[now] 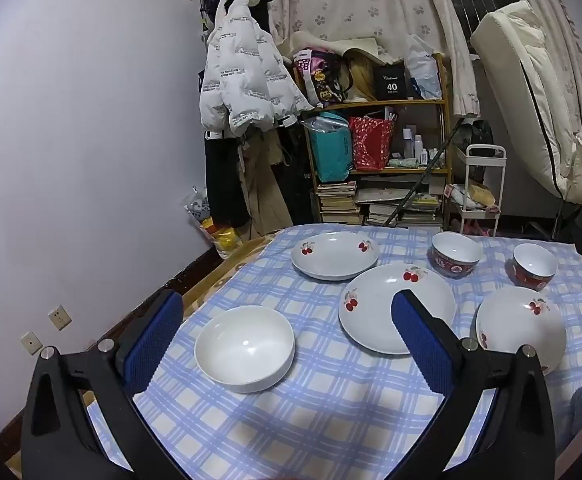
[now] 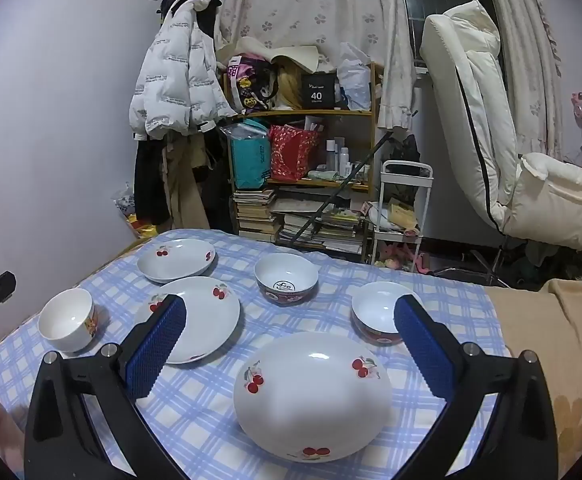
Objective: Organize plates and bowls
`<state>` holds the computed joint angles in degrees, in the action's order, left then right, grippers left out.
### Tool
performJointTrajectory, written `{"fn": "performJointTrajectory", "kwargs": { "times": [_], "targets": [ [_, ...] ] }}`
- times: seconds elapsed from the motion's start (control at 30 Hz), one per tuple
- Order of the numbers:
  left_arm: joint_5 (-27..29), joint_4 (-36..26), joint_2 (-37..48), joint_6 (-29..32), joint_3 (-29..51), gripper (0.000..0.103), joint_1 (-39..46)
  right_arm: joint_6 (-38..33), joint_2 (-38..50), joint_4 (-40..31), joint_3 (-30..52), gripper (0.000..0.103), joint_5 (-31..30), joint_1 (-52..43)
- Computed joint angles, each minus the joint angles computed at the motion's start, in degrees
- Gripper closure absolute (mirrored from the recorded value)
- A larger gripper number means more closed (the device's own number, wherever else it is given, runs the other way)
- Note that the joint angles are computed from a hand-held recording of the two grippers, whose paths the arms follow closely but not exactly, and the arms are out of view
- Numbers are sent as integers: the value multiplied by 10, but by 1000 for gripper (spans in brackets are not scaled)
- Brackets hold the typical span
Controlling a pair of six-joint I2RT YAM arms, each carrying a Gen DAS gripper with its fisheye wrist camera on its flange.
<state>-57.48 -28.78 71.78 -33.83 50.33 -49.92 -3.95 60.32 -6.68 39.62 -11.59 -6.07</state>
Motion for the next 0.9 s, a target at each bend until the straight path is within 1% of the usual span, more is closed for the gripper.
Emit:
{"fn": "performJointTrajectory", "kwargs": {
  "times": [0.13, 0.27, 0.3, 0.37, 0.4, 0.43, 0.5, 0.6, 0.63, 0.77, 0.8, 0.9],
  "targets": [
    [-2, -4, 10, 0, 6, 1, -2, -1, 1, -2, 1, 0, 1, -1],
    [3, 7, 8, -1, 1, 1, 1, -2, 1, 0, 0, 0, -1, -2],
    [-2, -8, 15, -7, 17, 1, -4, -2, 1, 0, 0, 0, -1, -2],
    [-6, -6, 15, -10, 15, 1, -6, -2, 1, 1, 0, 0, -1, -3],
    [-11, -2, 12, -8, 10, 1, -6, -2, 1, 1, 0, 0, -3, -4],
    [-4, 10, 0, 9, 2, 1, 4, -3, 2, 0, 1, 0, -1, -3],
    [-2, 3, 0, 7, 7, 1, 4, -3, 3, 0, 1, 0, -2, -3],
    [4, 7, -14, 23, 0, 1, 13, -3, 3, 1, 1, 0, -2, -4],
    [-1, -4, -19, 18, 1, 1, 9, -3, 4, 1, 1, 0, -3, -4],
    [-6, 2, -18, 17, -4, 1, 6, -4, 5, 1, 1, 0, -5, -6],
    [-16, -10, -14, 7, 2, 1, -3, -4, 5, 0, 2, 0, -4, -6],
    [-18, -9, -16, 11, 1, 1, -3, -4, 5, 0, 1, 0, -5, -6]
  ]
}}
